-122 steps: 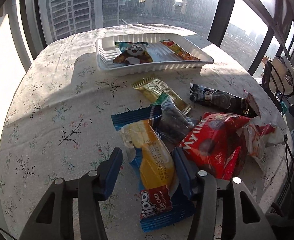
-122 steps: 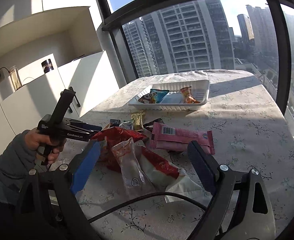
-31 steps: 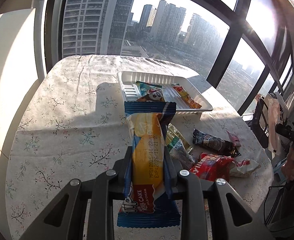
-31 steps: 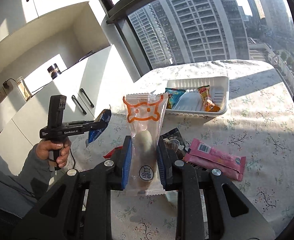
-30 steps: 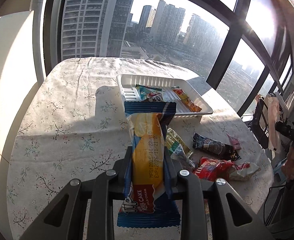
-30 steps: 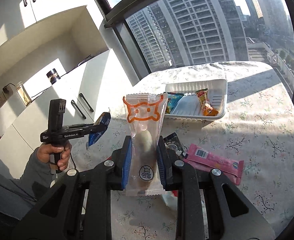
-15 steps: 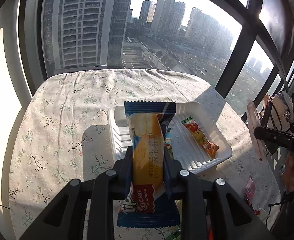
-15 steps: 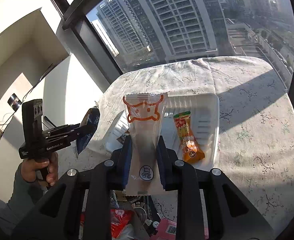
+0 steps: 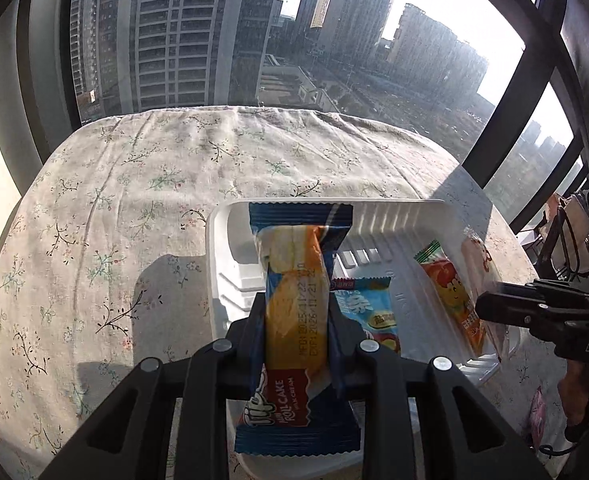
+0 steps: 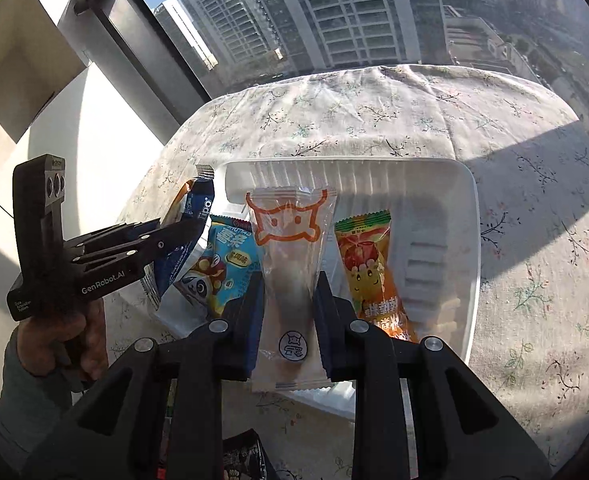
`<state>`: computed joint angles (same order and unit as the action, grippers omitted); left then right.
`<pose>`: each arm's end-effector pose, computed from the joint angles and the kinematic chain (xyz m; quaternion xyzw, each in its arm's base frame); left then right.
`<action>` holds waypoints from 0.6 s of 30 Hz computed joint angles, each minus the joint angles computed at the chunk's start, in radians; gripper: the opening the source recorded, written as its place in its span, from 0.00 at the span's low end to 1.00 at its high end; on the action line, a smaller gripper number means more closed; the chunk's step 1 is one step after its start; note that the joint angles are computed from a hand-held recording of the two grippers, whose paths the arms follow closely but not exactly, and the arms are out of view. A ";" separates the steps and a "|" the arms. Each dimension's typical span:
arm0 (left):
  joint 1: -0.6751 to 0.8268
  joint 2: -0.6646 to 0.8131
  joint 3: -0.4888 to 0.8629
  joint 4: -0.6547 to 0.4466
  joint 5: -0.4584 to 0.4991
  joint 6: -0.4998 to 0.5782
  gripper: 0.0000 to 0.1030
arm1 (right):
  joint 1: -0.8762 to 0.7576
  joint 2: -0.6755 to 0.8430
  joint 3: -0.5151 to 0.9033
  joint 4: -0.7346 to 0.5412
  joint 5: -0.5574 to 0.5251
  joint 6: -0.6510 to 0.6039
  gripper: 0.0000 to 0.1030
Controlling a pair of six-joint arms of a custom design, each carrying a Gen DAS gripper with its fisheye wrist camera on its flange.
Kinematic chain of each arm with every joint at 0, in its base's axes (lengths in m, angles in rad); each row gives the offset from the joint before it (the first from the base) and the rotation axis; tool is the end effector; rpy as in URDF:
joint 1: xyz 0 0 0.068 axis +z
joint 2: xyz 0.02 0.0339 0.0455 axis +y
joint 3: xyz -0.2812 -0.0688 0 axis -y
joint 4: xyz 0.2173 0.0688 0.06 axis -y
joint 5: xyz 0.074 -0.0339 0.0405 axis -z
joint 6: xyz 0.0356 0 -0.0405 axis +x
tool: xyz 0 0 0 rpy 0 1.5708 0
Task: Organize snacks
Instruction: 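Carry the Tipo packet with the left tool while the right tool carries the cat-print packet over the tray, then open both tools to release both packets into the tray and withdraw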
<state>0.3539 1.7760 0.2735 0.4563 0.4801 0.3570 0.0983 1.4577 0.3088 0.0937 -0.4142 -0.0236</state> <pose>0.1979 0.0556 0.0847 0.0631 0.9380 -0.1276 0.3160 0.1822 0.0324 0.1265 -0.1100 0.9413 0.2080 0.2419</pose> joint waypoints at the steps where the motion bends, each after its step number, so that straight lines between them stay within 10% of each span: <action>1: -0.009 0.023 0.004 0.019 -0.006 -0.008 0.27 | 0.005 0.029 0.002 0.019 0.006 0.001 0.21; 18: -0.029 0.124 0.002 0.113 -0.019 -0.019 0.30 | 0.073 0.377 0.019 0.302 0.121 0.013 0.24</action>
